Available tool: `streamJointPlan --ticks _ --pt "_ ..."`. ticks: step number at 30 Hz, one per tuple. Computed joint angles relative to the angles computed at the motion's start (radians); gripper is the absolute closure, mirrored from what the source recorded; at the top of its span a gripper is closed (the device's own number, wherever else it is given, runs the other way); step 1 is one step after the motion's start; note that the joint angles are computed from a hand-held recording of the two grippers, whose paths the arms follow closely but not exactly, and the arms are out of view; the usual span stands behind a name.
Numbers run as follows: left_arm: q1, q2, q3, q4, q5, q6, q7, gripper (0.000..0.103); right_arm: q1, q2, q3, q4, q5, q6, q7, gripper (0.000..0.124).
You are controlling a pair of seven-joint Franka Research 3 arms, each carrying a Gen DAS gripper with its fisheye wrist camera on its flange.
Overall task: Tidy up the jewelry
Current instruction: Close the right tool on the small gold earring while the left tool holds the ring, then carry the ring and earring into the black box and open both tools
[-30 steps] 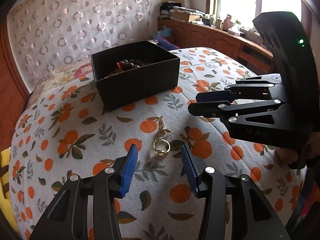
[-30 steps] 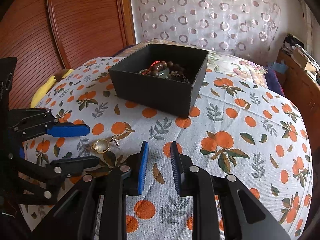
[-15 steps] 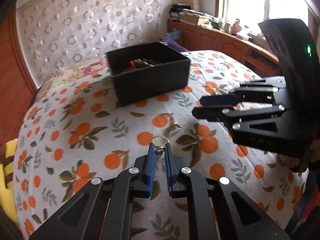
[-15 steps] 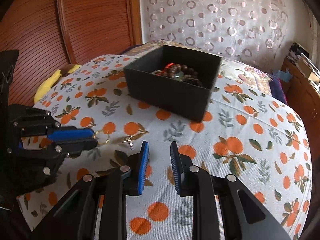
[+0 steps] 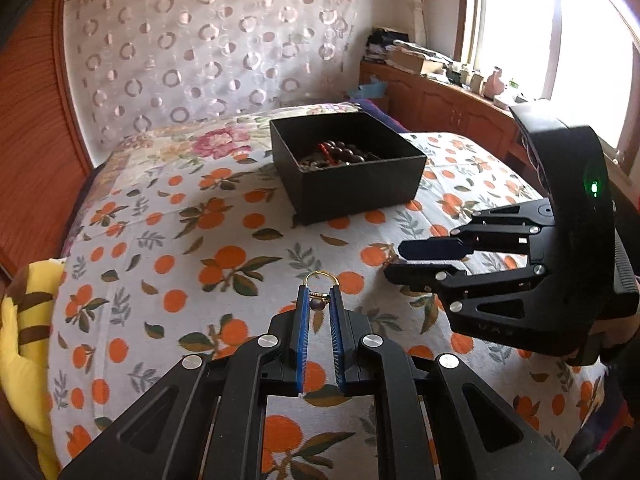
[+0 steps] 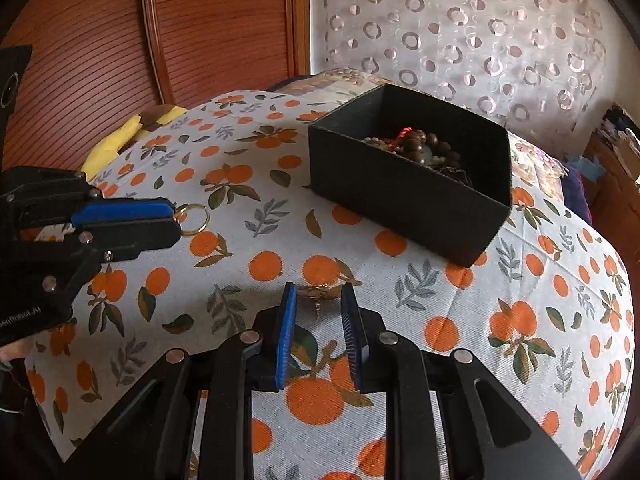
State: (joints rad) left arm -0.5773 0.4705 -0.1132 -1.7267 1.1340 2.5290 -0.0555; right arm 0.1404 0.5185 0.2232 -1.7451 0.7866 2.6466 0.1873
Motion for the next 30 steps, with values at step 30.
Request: streamJointPlan --ticks 30 --pt "0.011 -0.026 -0.012 -0.001 0.040 -0.030 -0.017 0.094 -0.013 -0.021 0.004 -0.007 0.013 0.021 -0.032 0.109"
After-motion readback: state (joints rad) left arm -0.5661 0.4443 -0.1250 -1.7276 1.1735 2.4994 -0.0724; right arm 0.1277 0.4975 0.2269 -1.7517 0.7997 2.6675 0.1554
